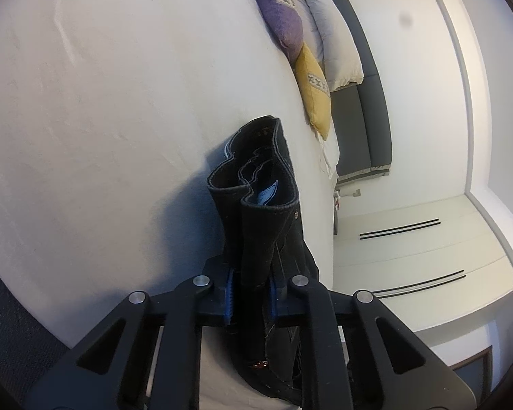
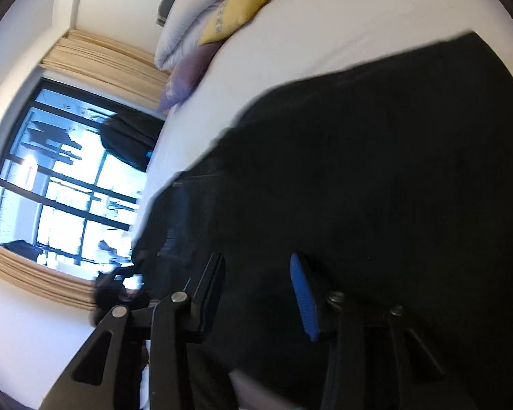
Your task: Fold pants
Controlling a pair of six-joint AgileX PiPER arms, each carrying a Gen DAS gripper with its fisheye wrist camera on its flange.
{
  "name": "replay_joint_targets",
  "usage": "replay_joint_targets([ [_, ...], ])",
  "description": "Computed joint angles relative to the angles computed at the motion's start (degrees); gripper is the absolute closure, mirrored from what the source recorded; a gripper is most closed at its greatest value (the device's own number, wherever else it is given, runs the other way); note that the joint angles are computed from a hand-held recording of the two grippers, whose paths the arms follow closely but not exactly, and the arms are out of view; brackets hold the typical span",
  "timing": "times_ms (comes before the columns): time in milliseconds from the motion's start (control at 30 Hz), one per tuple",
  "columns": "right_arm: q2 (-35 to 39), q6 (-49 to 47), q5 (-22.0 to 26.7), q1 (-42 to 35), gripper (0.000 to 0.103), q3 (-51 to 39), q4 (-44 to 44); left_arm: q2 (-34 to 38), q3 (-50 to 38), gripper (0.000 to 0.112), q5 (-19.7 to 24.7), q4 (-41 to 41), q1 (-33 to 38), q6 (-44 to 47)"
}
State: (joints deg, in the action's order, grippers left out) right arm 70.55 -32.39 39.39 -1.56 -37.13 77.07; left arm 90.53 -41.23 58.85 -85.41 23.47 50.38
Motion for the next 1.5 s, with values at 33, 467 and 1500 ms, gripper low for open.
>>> replay_joint_targets([
  [33,-1.47,-1.93,1.10,-0.27,0.046,0.21,1.92,0.19,-0.67,0.100,-1.68,-1.05,-1.71,-0.46],
  [467,-6.09,-8.78,13.16,-15.44,0.025,6.62,10.07,-9.71,-9.34,0.101,-8.56,7.67,-11.76,-11.31],
  [1500,9.31,10.81,23.68,-13.67,0.075,-24.66,-17.71,10.33,-45.91,0.101,-27.82,84.28,-78.35,-59.34],
])
